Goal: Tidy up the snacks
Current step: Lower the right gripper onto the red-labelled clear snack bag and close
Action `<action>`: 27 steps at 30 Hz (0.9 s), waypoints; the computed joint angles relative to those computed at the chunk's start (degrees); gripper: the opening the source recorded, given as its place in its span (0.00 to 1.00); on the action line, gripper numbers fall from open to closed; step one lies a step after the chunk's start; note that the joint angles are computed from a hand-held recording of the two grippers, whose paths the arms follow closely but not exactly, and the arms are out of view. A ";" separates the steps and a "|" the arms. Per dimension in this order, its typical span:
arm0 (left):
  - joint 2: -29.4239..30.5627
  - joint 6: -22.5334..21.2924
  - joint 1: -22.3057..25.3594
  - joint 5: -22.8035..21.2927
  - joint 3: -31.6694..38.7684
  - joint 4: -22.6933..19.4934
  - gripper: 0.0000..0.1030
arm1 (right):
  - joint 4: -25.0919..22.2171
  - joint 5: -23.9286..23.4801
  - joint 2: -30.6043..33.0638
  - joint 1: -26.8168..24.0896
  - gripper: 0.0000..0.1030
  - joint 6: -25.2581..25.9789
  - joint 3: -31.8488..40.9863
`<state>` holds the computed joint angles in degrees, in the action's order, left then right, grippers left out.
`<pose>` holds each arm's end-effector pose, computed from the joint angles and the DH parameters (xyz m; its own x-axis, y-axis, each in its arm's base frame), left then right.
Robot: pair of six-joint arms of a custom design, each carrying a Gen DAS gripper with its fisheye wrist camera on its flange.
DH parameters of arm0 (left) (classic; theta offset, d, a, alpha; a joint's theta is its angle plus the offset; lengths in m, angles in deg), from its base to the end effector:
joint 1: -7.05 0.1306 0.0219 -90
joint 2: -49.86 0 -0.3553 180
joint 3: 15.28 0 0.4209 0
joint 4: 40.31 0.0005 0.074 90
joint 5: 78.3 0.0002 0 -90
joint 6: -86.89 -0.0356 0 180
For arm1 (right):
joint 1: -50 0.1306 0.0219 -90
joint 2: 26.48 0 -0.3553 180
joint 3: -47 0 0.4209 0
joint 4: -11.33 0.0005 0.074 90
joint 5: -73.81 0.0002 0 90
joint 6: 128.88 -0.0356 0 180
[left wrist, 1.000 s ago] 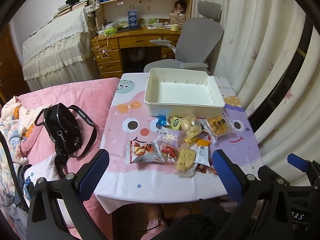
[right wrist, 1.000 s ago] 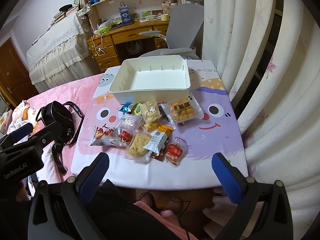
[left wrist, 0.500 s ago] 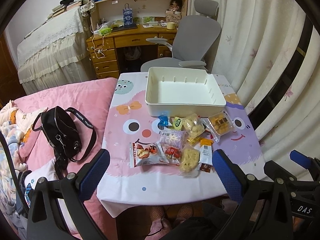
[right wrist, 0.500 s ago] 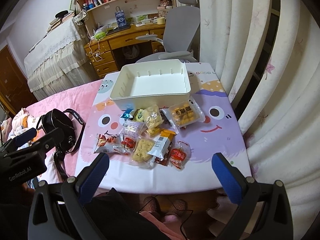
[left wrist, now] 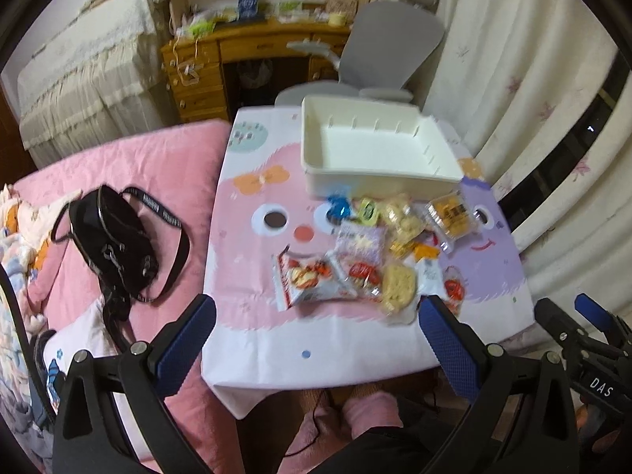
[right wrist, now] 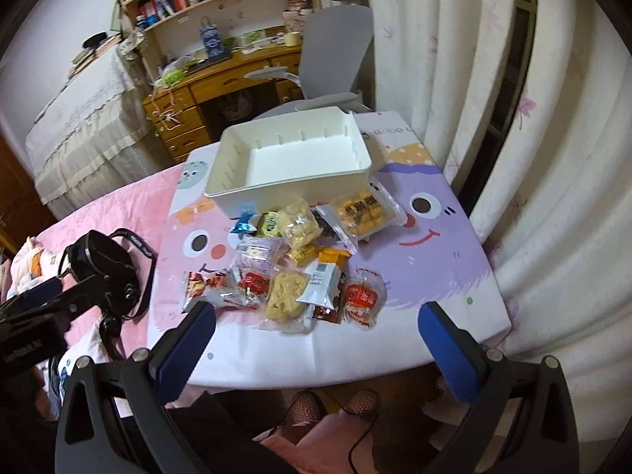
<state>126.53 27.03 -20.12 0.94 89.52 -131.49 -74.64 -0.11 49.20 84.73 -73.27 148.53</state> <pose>0.3234 -0.1591 0.5775 -0.8733 -0.1062 -0.4755 -0.0753 0.9936 -0.0836 0.3071 0.2003 0.5645 -0.8332 0.0828 -0.5468 0.0443 0.9955 0.0832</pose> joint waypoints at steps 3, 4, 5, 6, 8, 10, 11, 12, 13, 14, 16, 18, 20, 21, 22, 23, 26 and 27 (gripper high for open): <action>0.55 -0.30 2.67 2.92 -1.32 -1.43 0.99 | 0.45 1.13 -0.21 -0.15 0.99 -0.92 -1.71; 0.63 -0.44 3.30 3.67 -1.75 -1.56 0.99 | 0.70 1.32 -0.30 -0.19 0.99 -0.99 -2.13; 0.87 -0.65 3.95 4.38 -2.01 -1.77 0.99 | 1.14 1.54 -0.51 -0.28 0.99 -0.98 -2.96; 1.27 -1.13 4.63 5.05 -2.26 -1.97 0.99 | 1.41 1.71 -0.63 -0.34 0.98 -1.01 -3.50; 1.73 -1.87 5.37 5.75 -2.75 -1.72 0.99 | 2.20 1.54 -1.07 -0.72 0.97 -0.84 -4.70; 2.74 -2.81 6.40 7.45 -3.09 -1.37 0.99 | 2.51 1.79 -1.07 -1.12 0.97 -0.29 -5.71; 3.42 -3.18 7.11 8.86 -3.15 -1.44 0.99 | 2.55 1.65 -0.96 -1.34 0.97 -0.05 -5.93; 4.01 -3.36 7.48 9.81 -3.20 -1.57 0.99 | 2.44 1.34 -0.77 -1.77 0.97 0.00 -6.22; 5.01 -3.42 7.91 10.31 -3.05 -1.98 0.99 | 2.40 1.13 -0.63 -2.09 0.97 -0.12 -6.44; 5.66 -3.32 8.26 10.48 -3.00 -2.26 0.99 | 2.39 0.88 -0.50 -2.37 0.97 -0.20 -6.59; 7.33 -3.20 9.18 11.60 -2.84 -2.20 0.99 | 2.22 0.20 0.08 -3.31 0.96 -0.72 -7.01; 8.49 -2.98 9.86 12.81 -2.77 -2.11 0.99 | 1.77 -0.54 0.89 -4.22 0.96 -1.17 -7.11; 10.30 -2.96 10.36 13.50 -2.24 -2.32 0.99 | 1.50 -2.41 1.68 -5.65 0.94 -1.71 -7.45; 11.23 -3.05 10.56 13.72 -1.96 -2.37 0.99 | 1.37 -3.62 2.27 -6.50 0.92 -2.15 -7.59; 12.27 -3.19 10.77 13.88 -1.55 -2.57 0.99 | 1.30 -4.71 2.76 -7.24 0.91 -2.49 -7.69; 13.15 -3.20 11.02 14.17 -1.27 -2.70 0.99 | 1.13 -5.88 3.35 -8.04 0.91 -2.92 -7.77; 16.43 -2.63 11.58 16.00 0.15 -3.86 0.99 | 0.60 -9.57 5.44 -10.60 0.89 -4.11 -7.73; 17.50 -2.34 11.80 16.84 0.51 -4.21 0.99 | 0.62 -11.29 6.25 -11.64 0.88 -4.76 -7.80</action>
<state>144.03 24.69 -8.32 17.78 90.02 -135.70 -74.02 -11.40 55.45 73.09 -78.02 140.73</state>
